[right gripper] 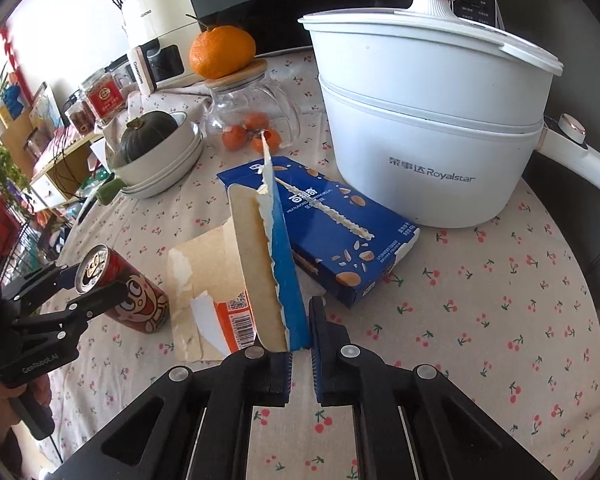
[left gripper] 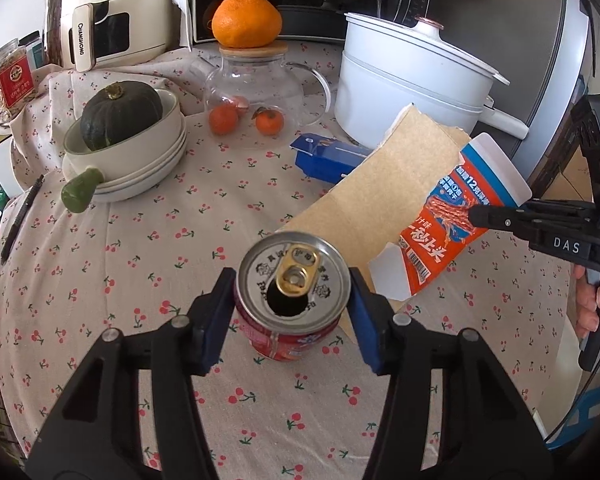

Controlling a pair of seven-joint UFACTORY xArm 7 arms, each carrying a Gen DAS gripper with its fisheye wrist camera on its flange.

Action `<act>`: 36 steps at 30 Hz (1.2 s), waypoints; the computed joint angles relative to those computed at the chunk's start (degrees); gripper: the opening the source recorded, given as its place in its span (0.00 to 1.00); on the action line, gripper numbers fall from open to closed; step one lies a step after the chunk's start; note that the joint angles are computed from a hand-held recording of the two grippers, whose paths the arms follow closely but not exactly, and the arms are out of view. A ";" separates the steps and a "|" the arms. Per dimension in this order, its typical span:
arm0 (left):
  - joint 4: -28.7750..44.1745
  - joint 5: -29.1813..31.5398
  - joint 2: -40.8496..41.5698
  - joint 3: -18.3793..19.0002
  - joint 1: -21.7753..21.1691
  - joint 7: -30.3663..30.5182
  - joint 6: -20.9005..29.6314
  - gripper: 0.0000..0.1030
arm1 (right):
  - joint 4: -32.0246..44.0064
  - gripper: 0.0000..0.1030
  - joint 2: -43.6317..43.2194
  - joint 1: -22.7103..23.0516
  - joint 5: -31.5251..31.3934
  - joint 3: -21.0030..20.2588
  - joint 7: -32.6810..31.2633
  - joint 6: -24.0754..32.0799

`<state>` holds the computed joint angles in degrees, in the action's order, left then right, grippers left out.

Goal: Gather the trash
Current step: 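Carry the red can and carton over the white bin and open both tools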

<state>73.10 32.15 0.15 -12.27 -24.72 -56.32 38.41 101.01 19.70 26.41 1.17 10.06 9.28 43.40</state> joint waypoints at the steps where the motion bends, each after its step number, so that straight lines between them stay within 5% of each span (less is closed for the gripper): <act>1: -0.24 -0.51 -0.52 -0.17 -0.17 -0.31 0.23 0.54 | -1.00 0.06 -1.09 -0.28 0.58 0.20 -0.26 0.05; 24: 0.08 0.94 -7.18 -11.05 -7.38 -10.63 7.06 0.54 | -32.65 0.04 -37.42 -4.66 3.05 0.91 -1.53 2.20; 31: 2.28 4.16 -4.27 -11.95 -11.06 -12.77 6.26 0.54 | -42.87 0.04 -48.57 -5.29 6.39 -1.11 -3.49 1.30; 36: 4.41 3.80 -0.81 -11.02 -14.24 -11.75 4.93 0.54 | -47.69 0.04 -55.10 -7.18 7.16 -2.81 -3.74 5.60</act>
<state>77.51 35.95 -0.66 -23.29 -38.97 -68.08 43.34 53.32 -35.40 19.23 8.33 7.24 5.54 49.00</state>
